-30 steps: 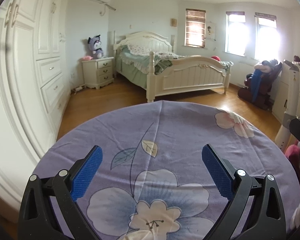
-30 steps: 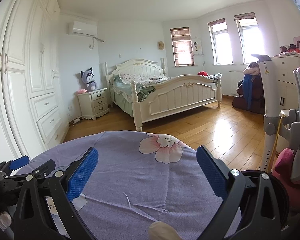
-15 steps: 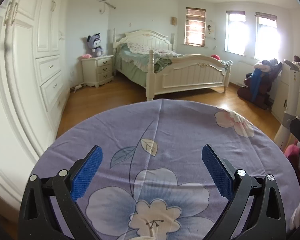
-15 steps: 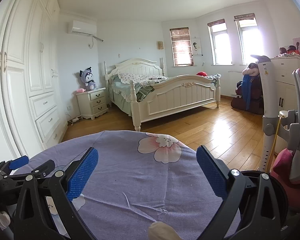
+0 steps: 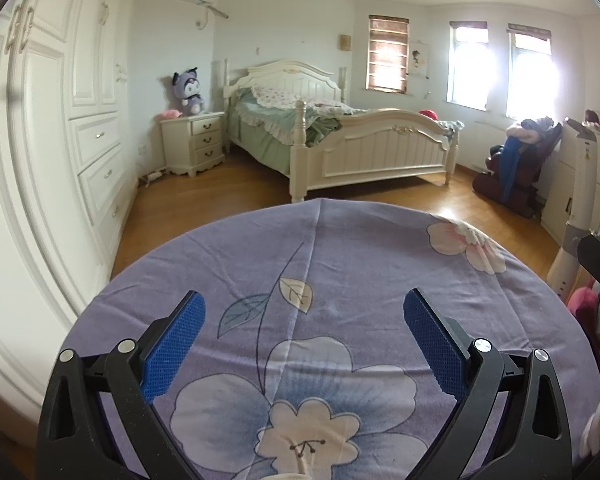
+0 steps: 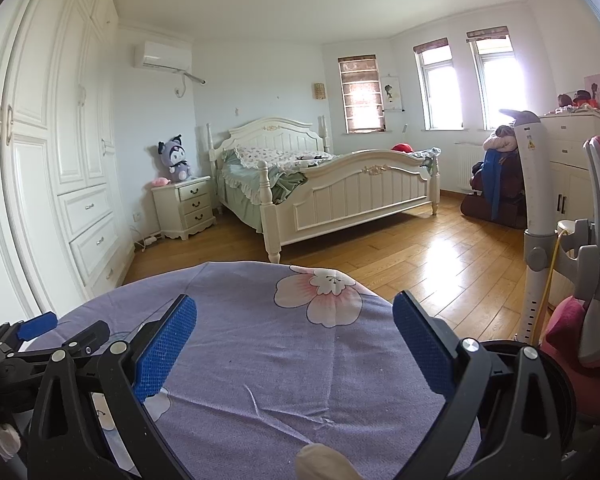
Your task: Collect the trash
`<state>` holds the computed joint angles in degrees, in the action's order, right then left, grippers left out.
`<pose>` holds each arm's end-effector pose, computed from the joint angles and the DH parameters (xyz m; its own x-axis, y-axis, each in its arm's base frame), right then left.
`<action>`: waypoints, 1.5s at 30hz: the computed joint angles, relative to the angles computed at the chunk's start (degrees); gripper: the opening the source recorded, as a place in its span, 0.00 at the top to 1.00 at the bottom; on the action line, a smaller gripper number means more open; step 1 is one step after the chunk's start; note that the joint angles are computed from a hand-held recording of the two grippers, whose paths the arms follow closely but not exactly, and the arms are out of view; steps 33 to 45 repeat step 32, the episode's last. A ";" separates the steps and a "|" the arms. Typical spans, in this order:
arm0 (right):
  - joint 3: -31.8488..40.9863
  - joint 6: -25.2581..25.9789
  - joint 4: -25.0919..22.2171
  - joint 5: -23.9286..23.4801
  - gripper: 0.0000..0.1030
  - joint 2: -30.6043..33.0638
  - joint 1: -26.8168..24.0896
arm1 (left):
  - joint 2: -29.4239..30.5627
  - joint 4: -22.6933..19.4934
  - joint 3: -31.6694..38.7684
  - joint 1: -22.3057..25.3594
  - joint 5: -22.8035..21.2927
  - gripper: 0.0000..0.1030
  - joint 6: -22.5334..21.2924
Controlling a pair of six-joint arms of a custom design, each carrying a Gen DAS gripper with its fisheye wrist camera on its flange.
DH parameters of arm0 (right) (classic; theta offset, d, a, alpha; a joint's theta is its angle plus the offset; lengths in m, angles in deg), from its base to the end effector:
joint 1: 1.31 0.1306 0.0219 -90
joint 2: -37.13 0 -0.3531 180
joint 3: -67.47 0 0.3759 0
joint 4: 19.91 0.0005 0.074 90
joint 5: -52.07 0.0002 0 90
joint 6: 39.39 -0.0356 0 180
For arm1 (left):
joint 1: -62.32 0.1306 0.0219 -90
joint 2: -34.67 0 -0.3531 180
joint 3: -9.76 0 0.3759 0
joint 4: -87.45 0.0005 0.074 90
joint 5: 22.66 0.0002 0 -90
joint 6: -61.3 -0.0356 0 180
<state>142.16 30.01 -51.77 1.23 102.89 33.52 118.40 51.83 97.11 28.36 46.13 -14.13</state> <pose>0.2937 0.1763 0.4711 -0.2872 0.1325 -0.9487 0.1449 0.9850 0.0937 0.3796 -0.2407 0.4484 -0.4924 0.0489 -0.8690 0.1472 0.9887 -0.0278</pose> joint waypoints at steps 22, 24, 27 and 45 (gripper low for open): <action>0.07 -0.15 -0.15 0.03 0.05 0.09 -0.21 | -0.46 0.62 -0.48 -0.12 0.07 0.05 -0.59; 0.06 -0.20 -0.24 -0.05 0.05 0.08 -0.26 | -0.28 0.21 -0.27 -0.19 -0.01 0.05 -0.62; 0.18 -0.37 -0.36 -0.29 0.05 0.09 -0.46 | -0.29 0.34 -0.26 -0.33 0.09 0.05 -1.24; 0.15 -0.31 -0.28 -0.20 0.05 0.07 -0.49 | -0.73 0.96 -0.77 -0.50 -0.30 0.05 -1.09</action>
